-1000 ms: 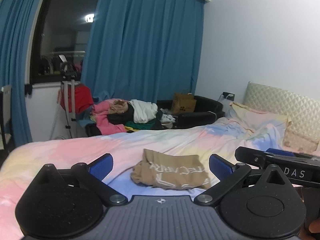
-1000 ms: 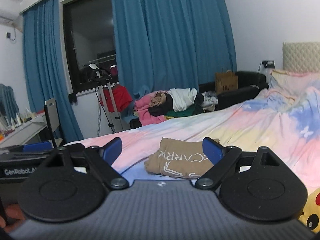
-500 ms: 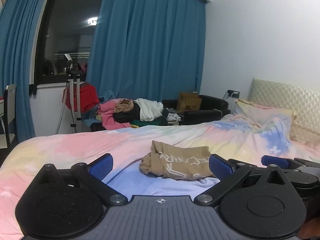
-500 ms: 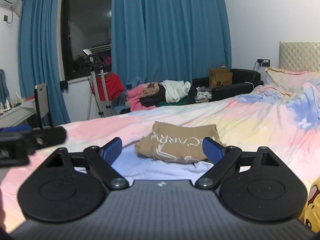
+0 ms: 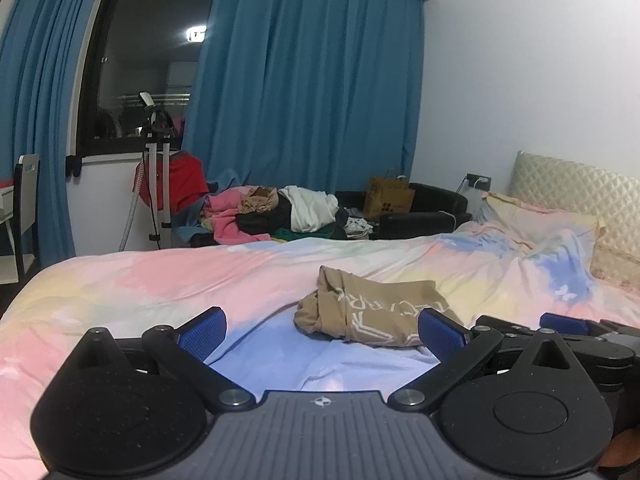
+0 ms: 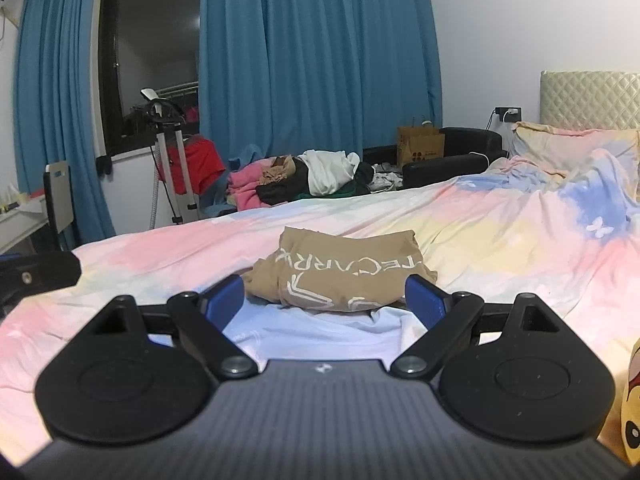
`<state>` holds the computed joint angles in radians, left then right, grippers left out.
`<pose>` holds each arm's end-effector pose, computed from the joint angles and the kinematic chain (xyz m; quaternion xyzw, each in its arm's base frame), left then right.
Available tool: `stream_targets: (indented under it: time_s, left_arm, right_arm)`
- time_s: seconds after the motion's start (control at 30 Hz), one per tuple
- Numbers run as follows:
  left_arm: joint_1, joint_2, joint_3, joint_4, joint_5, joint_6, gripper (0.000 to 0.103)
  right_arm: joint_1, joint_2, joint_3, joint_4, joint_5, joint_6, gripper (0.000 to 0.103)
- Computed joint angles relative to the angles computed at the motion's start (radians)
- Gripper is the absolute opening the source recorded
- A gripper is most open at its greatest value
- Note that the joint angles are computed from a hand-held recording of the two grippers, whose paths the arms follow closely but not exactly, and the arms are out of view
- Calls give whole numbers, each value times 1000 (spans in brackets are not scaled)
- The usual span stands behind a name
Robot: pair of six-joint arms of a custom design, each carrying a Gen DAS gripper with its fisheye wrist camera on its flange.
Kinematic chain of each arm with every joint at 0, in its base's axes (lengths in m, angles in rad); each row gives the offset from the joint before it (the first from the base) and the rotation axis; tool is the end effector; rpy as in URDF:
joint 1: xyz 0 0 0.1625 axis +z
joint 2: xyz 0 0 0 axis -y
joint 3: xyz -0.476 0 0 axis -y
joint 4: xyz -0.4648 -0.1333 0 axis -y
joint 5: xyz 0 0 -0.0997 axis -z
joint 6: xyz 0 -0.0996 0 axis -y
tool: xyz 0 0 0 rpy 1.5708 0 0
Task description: Fold clothes
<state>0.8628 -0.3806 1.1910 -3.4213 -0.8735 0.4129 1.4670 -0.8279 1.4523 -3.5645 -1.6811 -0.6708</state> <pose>-0.4215 -0.7957 0.0499 0.2897 0.7811 -0.5055 0.2246 0.0371 -0.8243 0.3192 0.1829 -0.7523 0.5685 0.2780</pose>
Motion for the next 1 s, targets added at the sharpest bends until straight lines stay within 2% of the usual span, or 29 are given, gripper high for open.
stream_targets:
  time_s: [0.17,1.0]
  left_arm:
    - [0,4,1,3,10,1,103]
    - [-4,13,6,-1,30,8,103]
  right_arm:
    - [-1,0,11,-25,6,-20,89]
    - [2,3,13,-34,-8,-19,89]
